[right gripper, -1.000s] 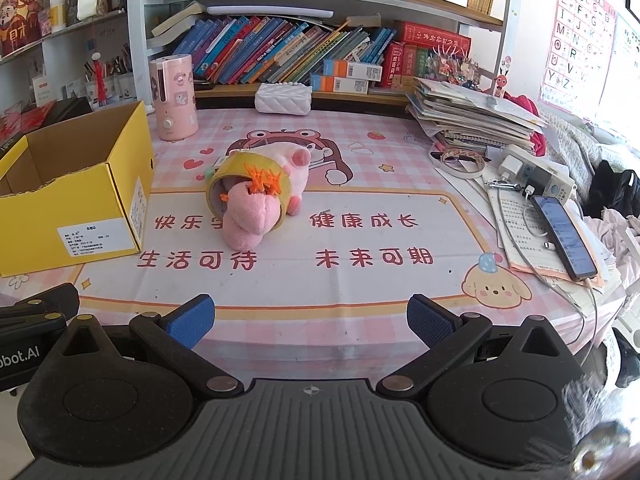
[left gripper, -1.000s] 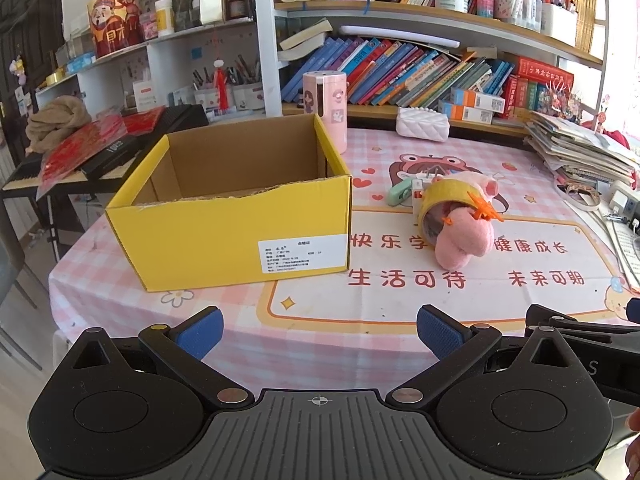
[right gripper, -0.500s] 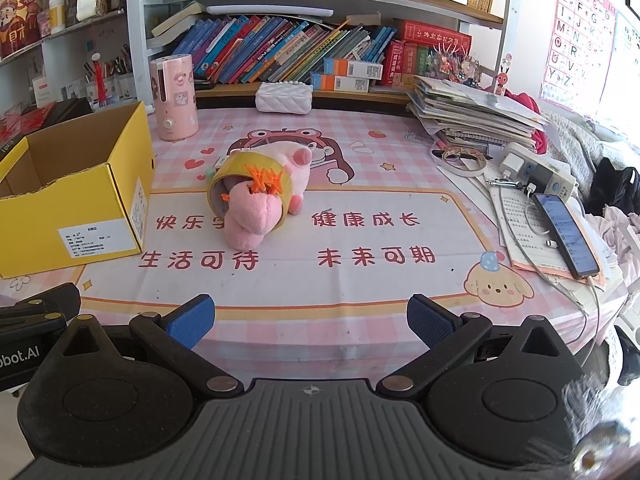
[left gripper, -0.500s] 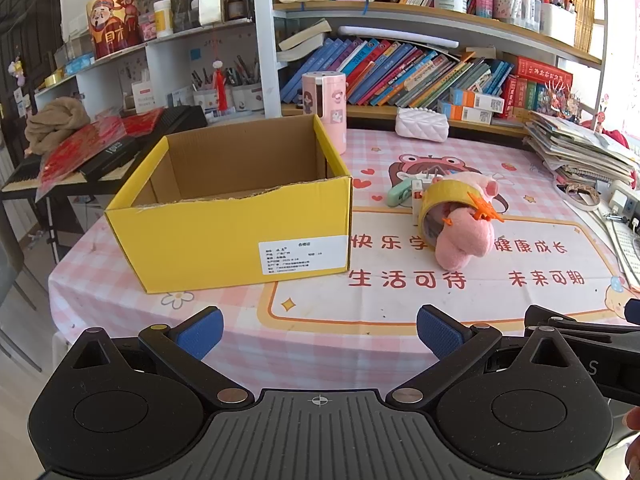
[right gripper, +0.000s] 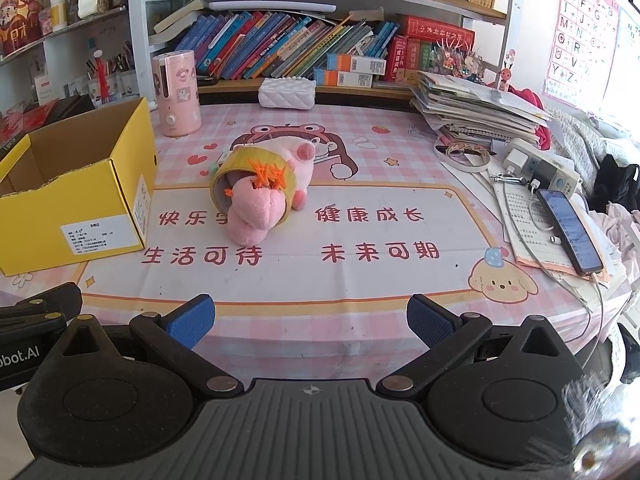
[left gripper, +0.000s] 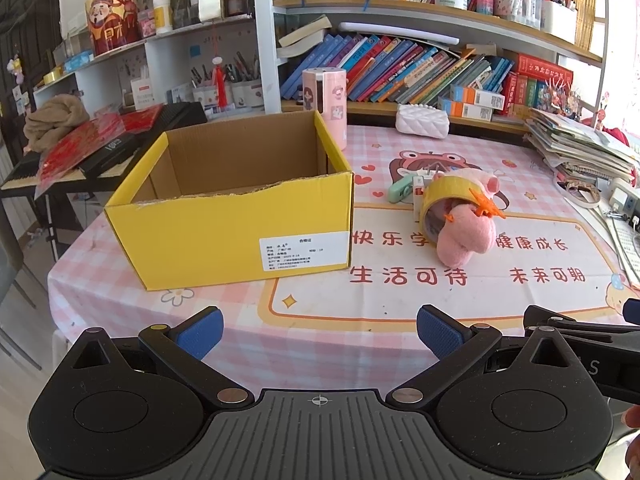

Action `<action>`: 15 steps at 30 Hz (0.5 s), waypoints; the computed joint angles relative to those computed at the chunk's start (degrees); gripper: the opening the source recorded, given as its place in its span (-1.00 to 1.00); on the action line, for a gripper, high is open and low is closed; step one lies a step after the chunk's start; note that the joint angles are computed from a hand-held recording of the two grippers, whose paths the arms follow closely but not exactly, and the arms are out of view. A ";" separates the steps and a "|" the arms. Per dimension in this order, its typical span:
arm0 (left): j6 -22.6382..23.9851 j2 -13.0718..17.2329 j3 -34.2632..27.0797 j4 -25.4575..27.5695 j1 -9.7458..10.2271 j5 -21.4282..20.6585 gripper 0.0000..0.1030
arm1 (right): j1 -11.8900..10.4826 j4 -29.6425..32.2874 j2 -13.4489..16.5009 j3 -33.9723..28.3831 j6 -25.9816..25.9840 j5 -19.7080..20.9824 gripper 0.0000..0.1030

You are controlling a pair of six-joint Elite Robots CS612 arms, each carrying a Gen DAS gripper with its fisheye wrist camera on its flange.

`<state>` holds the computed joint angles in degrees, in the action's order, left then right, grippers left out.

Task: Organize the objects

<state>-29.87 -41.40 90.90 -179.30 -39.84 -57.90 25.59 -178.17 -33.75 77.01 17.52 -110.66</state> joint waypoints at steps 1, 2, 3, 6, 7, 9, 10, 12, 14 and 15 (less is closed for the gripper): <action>-0.02 0.01 -0.02 0.03 0.02 -0.04 1.00 | 0.00 0.00 0.01 -0.03 -0.09 0.01 1.00; 0.01 0.07 -0.10 0.09 0.04 -0.08 1.00 | 0.01 0.06 0.04 -0.14 -0.22 0.00 1.00; 0.05 0.09 -0.16 0.12 0.06 -0.12 1.00 | 0.00 0.07 0.06 -0.17 -0.28 0.01 1.00; 0.23 0.15 -0.29 0.21 0.11 -0.26 1.00 | 0.01 0.13 0.08 -0.22 -0.20 -0.03 1.00; 0.27 0.17 -0.32 0.23 0.14 -0.32 1.00 | 0.01 0.27 0.10 -0.28 -0.13 -0.04 1.00; 0.39 0.21 -0.43 0.26 0.20 -0.45 1.00 | -0.03 0.25 0.13 -0.34 -0.22 0.01 1.00; 0.45 0.26 -0.49 0.25 0.19 -0.46 1.00 | -0.03 0.23 0.14 -0.34 -0.23 0.01 1.00; 0.68 0.37 -0.66 0.23 0.21 -0.47 1.00 | -0.04 0.27 0.15 -0.35 -0.20 0.04 1.00; 0.80 0.46 -0.86 0.44 0.23 -0.51 1.00 | -0.10 0.48 0.17 -0.43 -0.17 0.12 1.00; 0.80 0.50 -0.93 0.50 0.22 -0.50 1.00 | -0.13 0.64 0.16 -0.47 -0.16 0.16 1.00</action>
